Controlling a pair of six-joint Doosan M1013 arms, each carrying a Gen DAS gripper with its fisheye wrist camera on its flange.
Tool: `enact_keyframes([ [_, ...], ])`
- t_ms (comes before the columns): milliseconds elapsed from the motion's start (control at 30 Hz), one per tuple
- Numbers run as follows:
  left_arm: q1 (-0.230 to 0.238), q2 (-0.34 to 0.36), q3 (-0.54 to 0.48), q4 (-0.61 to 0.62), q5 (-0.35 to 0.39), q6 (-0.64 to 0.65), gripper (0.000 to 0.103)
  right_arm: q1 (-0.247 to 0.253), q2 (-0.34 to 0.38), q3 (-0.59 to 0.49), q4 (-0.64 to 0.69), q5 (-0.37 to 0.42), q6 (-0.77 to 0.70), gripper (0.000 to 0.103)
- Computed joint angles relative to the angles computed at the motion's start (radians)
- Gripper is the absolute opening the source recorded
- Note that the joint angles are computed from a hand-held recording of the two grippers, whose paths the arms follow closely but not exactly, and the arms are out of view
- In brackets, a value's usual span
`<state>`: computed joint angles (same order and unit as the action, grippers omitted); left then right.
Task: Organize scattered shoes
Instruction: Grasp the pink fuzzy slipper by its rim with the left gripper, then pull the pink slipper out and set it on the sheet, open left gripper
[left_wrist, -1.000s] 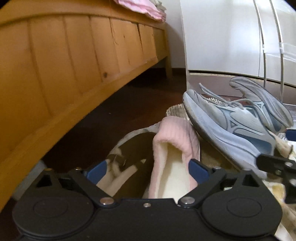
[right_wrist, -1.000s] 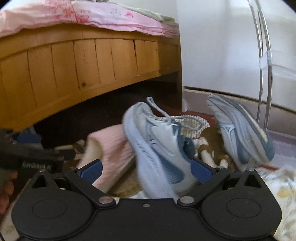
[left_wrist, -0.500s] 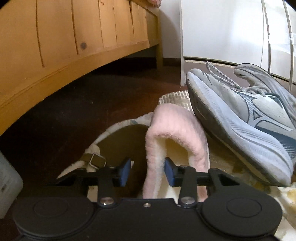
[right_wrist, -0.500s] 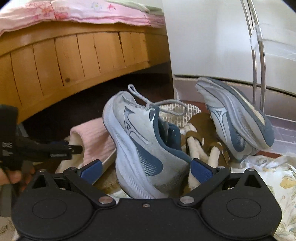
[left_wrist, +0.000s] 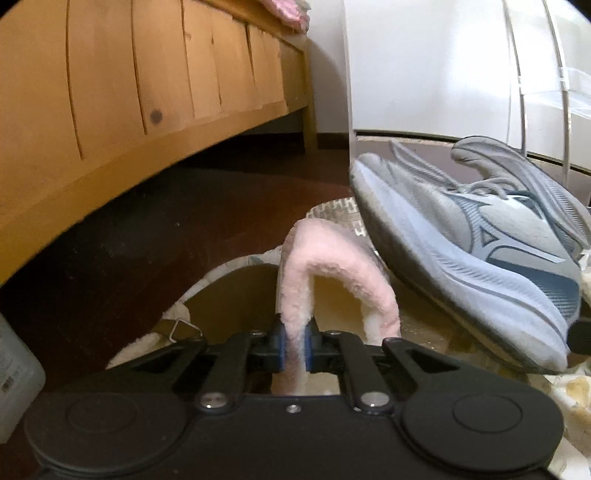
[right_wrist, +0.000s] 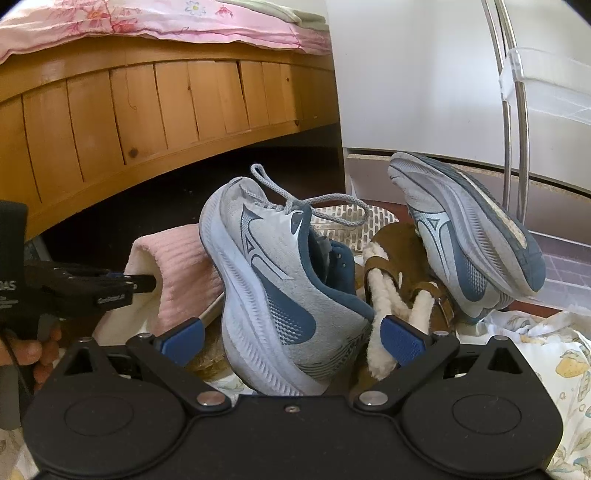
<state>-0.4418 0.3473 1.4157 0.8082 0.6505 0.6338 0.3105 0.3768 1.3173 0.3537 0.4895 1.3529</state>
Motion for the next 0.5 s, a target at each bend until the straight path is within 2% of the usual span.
enact_keyframes([
  [367, -0.028, -0.114, 0.080, 0.008, -0.008, -0.140, 0.008, 0.003, -0.038, 0.009, 0.059, 0.018, -0.054, 0.103],
  [500, -0.050, -0.172, 0.118, -0.003, 0.007, -0.188, 0.008, 0.010, -0.083, 0.032, 0.077, 0.034, -0.063, 0.103],
])
